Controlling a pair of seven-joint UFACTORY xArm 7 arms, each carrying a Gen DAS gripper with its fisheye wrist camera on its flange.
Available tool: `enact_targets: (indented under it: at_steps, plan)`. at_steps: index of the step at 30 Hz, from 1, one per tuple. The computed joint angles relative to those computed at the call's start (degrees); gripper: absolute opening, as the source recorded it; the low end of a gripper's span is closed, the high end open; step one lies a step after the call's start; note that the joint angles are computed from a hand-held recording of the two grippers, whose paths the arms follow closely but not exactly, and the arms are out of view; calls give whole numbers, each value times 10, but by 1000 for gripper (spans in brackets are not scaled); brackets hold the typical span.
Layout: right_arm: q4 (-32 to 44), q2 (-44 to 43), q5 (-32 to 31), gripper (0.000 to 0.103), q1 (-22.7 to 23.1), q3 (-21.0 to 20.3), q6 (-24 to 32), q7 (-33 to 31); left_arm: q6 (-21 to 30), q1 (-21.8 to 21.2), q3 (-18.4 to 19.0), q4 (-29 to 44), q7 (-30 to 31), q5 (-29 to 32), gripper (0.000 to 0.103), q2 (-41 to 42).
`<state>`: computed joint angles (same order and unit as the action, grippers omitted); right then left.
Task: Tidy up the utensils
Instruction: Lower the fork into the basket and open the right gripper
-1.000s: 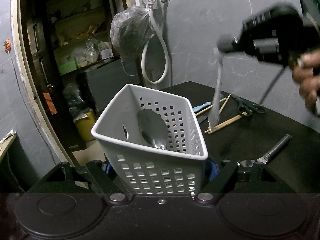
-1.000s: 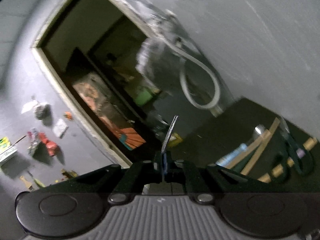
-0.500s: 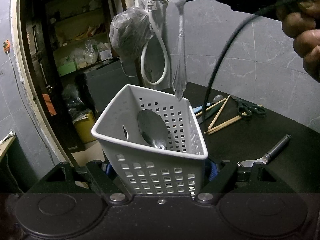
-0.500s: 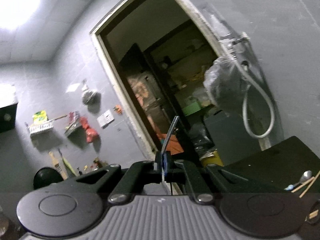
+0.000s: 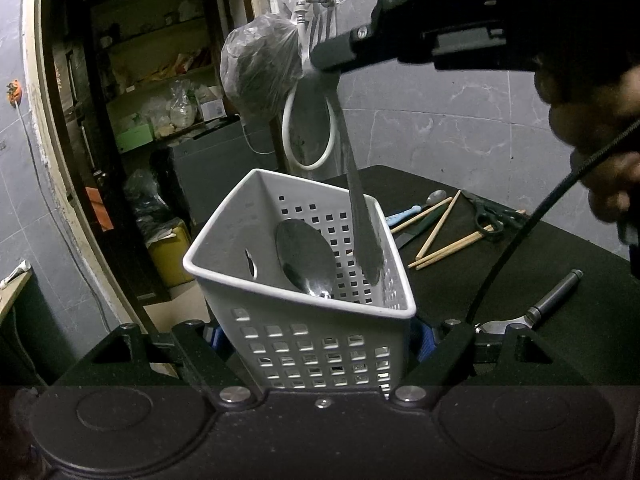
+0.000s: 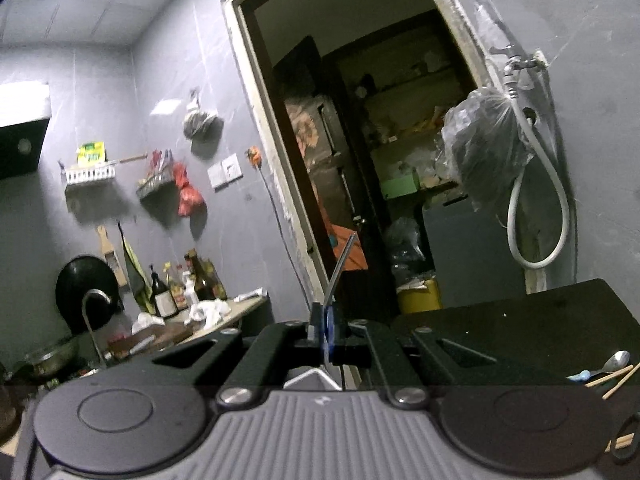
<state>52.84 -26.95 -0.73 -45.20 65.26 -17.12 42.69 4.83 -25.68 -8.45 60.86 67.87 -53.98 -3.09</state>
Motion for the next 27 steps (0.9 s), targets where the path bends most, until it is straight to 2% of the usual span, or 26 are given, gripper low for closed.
enact_targets:
  at_steps: [8,14,20,27]
  plan:
    - [4,14,-30,2,-3,19,27,-11,0,0,1,-1,3,-3,83,-1]
    - [10,38,-58,3,20,9,47,-30,-1,-1,0,-1,0,0,83,-1]
    - [28,53,-95,3,34,9,91,-51,-1,-1,0,-1,1,-1,82,-1]
    - [38,75,-140,3,64,-8,127,-38,-1,-1,0,0,1,-1,82,0]
